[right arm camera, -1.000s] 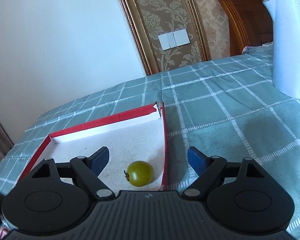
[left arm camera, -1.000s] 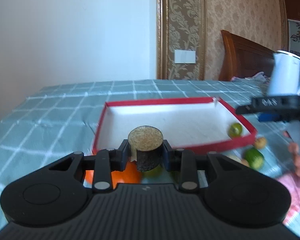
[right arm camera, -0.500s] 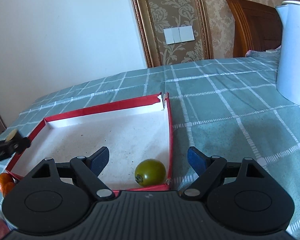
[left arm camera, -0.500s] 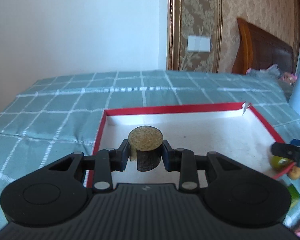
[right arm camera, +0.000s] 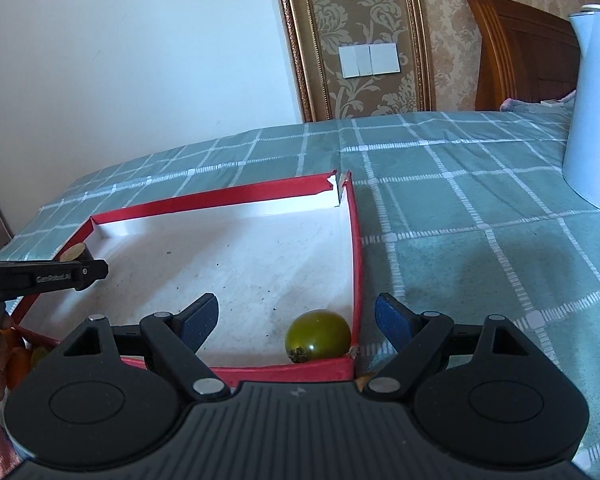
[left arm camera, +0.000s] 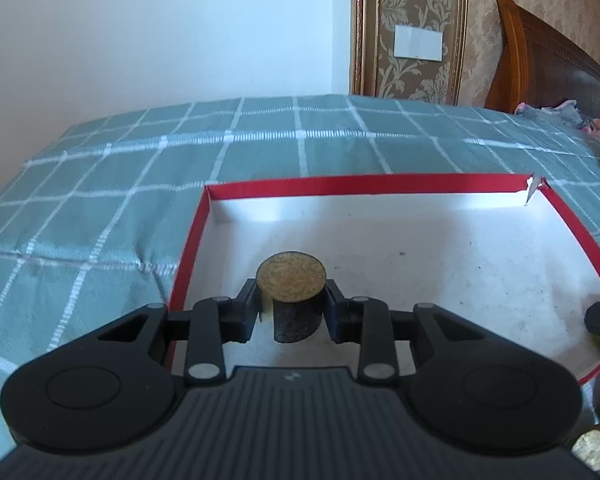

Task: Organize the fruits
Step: 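Carry the dark cylinder into the tray and open the left gripper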

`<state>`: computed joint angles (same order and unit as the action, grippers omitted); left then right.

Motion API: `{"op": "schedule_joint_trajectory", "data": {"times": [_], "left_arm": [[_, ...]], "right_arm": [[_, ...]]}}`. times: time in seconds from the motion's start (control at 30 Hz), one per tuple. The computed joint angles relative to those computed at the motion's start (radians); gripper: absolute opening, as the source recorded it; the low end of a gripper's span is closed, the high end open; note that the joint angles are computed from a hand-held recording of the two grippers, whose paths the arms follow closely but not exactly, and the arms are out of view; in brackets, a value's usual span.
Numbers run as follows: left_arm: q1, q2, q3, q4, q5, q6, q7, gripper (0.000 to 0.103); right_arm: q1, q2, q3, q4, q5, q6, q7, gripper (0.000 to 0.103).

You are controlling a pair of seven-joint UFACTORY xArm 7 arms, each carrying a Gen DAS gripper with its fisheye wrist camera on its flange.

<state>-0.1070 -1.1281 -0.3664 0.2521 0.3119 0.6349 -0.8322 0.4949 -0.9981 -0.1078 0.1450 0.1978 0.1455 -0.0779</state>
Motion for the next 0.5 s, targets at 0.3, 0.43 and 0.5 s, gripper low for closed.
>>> {"op": "schedule_joint_trajectory", "data": {"times": [0.3, 0.43, 0.5], "left_arm": [[0.009, 0.037, 0.006, 0.029, 0.0, 0.033, 0.003, 0.034], [0.014, 0.047, -0.01, 0.039, 0.014, 0.046, -0.005, 0.036], [0.014, 0.051, -0.008, 0.042, 0.017, 0.048, -0.008, 0.038]], "right_arm": [[-0.006, 0.008, 0.009, 0.003, -0.004, 0.002, 0.007, 0.086], [-0.006, 0.011, 0.008, 0.004, -0.006, 0.001, 0.007, 0.086], [-0.007, 0.011, 0.007, 0.003, -0.007, 0.002, 0.006, 0.086]]}}
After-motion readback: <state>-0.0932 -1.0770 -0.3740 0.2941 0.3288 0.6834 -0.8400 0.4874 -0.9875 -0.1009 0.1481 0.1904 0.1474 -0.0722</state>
